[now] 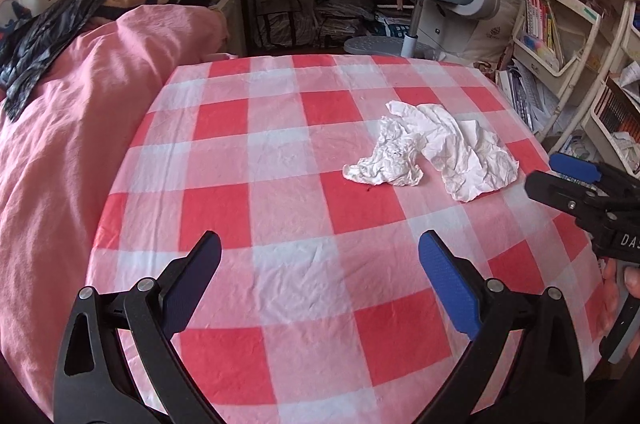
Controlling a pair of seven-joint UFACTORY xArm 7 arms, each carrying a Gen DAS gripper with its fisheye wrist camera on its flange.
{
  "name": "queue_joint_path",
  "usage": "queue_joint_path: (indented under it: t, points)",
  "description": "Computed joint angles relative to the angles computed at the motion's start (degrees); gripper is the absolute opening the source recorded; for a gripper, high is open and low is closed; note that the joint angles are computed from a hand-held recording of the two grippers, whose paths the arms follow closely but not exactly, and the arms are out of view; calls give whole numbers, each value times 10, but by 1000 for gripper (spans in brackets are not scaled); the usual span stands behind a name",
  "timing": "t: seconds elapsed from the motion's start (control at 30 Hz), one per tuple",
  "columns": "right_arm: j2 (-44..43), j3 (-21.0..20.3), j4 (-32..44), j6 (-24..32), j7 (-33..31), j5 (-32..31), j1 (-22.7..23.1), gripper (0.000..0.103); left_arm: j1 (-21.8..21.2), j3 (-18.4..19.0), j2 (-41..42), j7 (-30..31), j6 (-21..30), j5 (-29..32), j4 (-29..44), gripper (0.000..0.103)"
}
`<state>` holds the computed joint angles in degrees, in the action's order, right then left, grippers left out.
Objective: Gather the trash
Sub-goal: 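Grasp the white tissues with the left gripper while the right gripper grasps another tissue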
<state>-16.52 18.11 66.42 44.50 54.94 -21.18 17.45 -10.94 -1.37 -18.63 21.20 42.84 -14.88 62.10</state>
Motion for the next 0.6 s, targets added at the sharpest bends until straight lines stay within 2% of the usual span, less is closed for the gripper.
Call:
queue_joint_path:
  t: [0.13,0.23,0.3,0.37,0.4,0.43,0.5,0.53,0.57,0.6]
  points:
    - [48,-7,30,-2,-2,-23,-8,86,-7,-25,55,-17,-25,22,36,95]
    - [76,-27,39,-14,-18,-10,-2,84,-14,-36,96,-29,-30,34,71,95]
    - [90,-38,50,0,-47,6,4,75,-16,-46,119,-34,-37,64,86,95]
    - [97,-41,59,21,-71,-6,9,57,-22,-50,137,-25,-33,70,101,89]
    - [99,-43,65,30,-84,-8,12,54,-25,-51,149,-20,-24,70,113,81]
    - [99,-45,67,36,-96,-9,14,42,-16,-63,158,-19,-17,71,121,75]
    - [90,-53,57,28,-112,5,15,20,-38,-37,166,6,-10,24,129,52]
    - [82,-57,49,21,-119,21,14,15,-26,-48,164,3,-15,23,126,40]
    - [77,-61,42,13,-125,38,13,12,-25,-48,163,7,-7,20,129,17]
    - [63,-63,28,2,-125,54,12,11,-23,-45,163,17,18,2,138,12]
